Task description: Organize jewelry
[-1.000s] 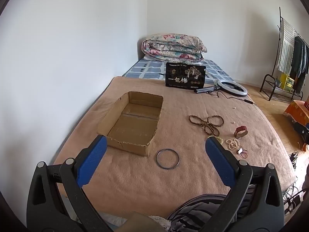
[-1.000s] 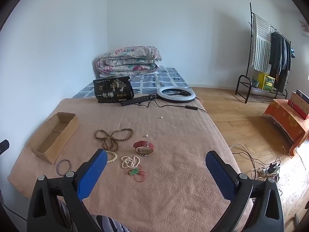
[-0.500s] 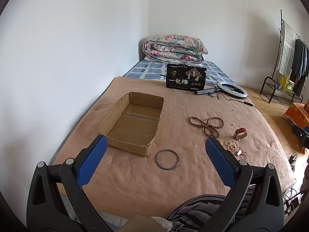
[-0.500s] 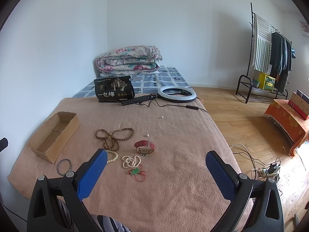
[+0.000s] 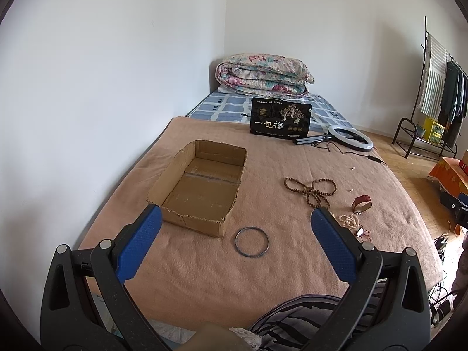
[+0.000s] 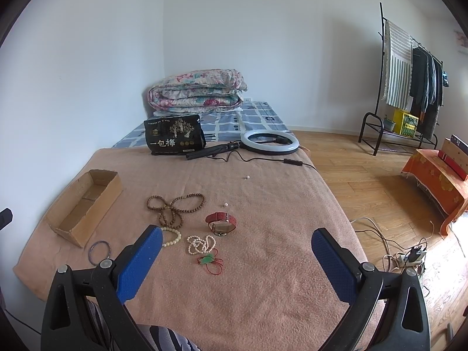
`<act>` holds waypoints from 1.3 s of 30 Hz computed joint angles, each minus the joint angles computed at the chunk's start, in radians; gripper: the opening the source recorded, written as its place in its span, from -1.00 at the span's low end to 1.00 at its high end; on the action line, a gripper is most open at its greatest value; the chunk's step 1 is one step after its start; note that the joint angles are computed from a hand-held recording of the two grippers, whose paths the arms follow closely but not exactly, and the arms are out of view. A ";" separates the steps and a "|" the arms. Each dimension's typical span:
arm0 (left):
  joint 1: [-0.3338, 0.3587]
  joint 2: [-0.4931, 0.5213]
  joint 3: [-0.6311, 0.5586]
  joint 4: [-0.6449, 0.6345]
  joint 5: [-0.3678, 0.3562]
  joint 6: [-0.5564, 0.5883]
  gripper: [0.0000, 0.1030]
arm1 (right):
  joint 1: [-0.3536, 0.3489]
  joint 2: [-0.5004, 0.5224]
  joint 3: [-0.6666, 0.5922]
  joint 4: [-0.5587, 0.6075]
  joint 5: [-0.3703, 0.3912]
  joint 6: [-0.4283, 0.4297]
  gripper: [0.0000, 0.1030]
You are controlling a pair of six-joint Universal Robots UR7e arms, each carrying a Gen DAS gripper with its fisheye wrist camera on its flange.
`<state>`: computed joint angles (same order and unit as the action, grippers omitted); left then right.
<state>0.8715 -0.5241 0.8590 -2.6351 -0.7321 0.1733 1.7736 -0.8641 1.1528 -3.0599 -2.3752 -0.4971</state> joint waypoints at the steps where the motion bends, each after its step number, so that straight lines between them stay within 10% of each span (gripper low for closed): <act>1: 0.000 0.000 -0.001 0.001 0.000 0.000 1.00 | 0.001 0.001 -0.001 0.004 -0.001 0.003 0.99; 39: -0.002 -0.006 0.007 -0.001 -0.002 -0.006 1.00 | -0.009 0.000 0.010 -0.012 0.000 -0.003 0.99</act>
